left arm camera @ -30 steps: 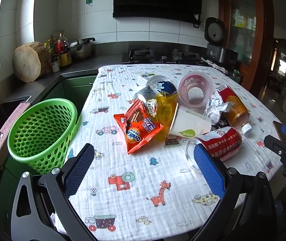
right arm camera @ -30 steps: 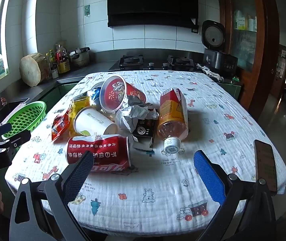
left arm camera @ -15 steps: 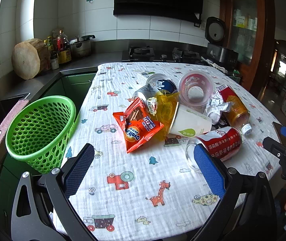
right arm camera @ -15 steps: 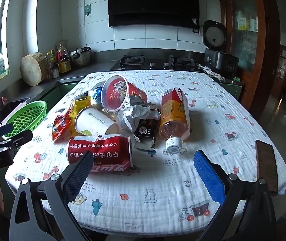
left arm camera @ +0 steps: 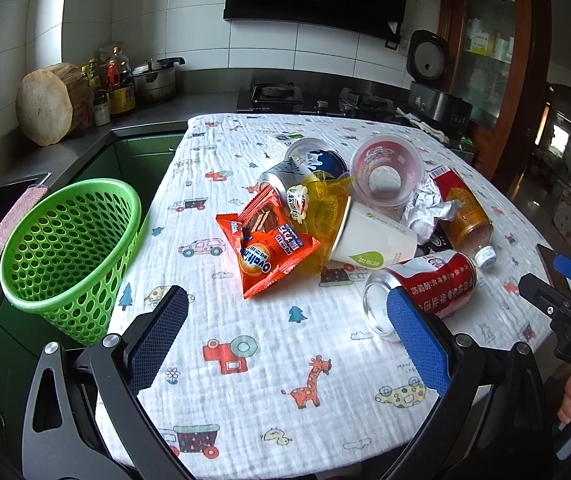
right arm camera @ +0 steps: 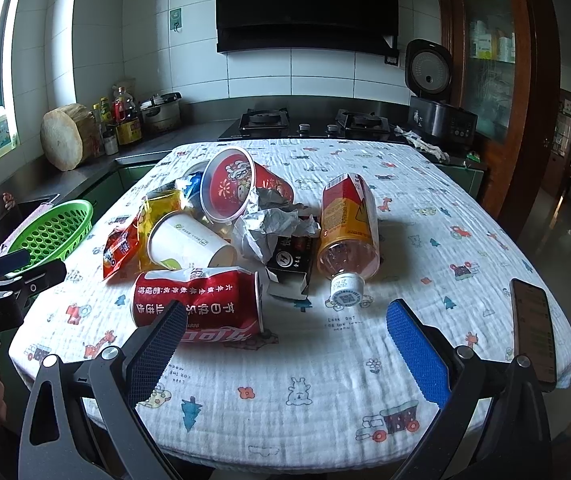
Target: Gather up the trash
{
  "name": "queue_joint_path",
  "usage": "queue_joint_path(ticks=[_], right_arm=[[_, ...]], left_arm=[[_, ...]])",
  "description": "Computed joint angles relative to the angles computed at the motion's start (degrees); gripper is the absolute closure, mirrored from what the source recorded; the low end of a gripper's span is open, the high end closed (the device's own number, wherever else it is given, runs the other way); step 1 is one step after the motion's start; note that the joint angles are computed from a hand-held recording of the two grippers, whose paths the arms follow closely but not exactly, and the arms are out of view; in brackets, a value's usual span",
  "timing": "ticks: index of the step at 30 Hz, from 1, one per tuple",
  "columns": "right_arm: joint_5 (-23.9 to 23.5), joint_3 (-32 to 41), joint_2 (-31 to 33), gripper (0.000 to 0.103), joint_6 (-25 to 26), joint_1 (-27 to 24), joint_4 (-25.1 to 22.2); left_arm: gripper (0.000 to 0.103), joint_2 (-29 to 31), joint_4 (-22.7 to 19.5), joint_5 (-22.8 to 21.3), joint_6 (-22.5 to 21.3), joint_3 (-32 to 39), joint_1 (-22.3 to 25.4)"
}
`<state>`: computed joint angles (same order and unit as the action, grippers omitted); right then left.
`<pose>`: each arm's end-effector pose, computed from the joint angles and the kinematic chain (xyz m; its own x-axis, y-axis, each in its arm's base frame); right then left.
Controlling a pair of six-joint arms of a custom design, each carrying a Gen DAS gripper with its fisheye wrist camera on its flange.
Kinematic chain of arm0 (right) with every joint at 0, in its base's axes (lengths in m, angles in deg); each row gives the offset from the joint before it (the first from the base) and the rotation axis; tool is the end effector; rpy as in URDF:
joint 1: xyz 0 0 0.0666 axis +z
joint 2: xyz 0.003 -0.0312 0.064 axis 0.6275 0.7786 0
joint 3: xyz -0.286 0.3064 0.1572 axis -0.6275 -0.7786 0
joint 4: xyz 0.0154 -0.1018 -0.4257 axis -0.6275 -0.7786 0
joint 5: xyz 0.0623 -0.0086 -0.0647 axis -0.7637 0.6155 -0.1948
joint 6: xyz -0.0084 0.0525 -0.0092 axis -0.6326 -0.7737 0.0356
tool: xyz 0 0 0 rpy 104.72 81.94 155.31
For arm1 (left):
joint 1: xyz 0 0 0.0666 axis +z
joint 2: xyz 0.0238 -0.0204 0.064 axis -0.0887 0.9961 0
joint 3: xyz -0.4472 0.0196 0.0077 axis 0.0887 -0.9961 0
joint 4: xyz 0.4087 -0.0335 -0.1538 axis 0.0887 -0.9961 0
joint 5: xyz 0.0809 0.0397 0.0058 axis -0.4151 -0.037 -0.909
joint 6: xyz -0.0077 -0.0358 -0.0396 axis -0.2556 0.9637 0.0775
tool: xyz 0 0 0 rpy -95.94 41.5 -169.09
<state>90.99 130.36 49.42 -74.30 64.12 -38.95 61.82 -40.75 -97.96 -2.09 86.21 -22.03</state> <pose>0.3550 0.1647 0.4901 -0.5632 -0.2013 -0.8014 -0.3550 0.9347 0.0146 0.3207 -0.0863 0.4813 -0.5985 -0.1888 -0.7785 -0.1936 0.9771 -0.0881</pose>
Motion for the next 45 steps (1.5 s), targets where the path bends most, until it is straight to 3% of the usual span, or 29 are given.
queue_joint_path(ticks=[45], right_arm=[[-0.9,0.7,0.6,0.006,0.4,-1.2,0.4]], left_arm=[[0.005,0.4,0.0,0.3,0.1,0.3,1.3]])
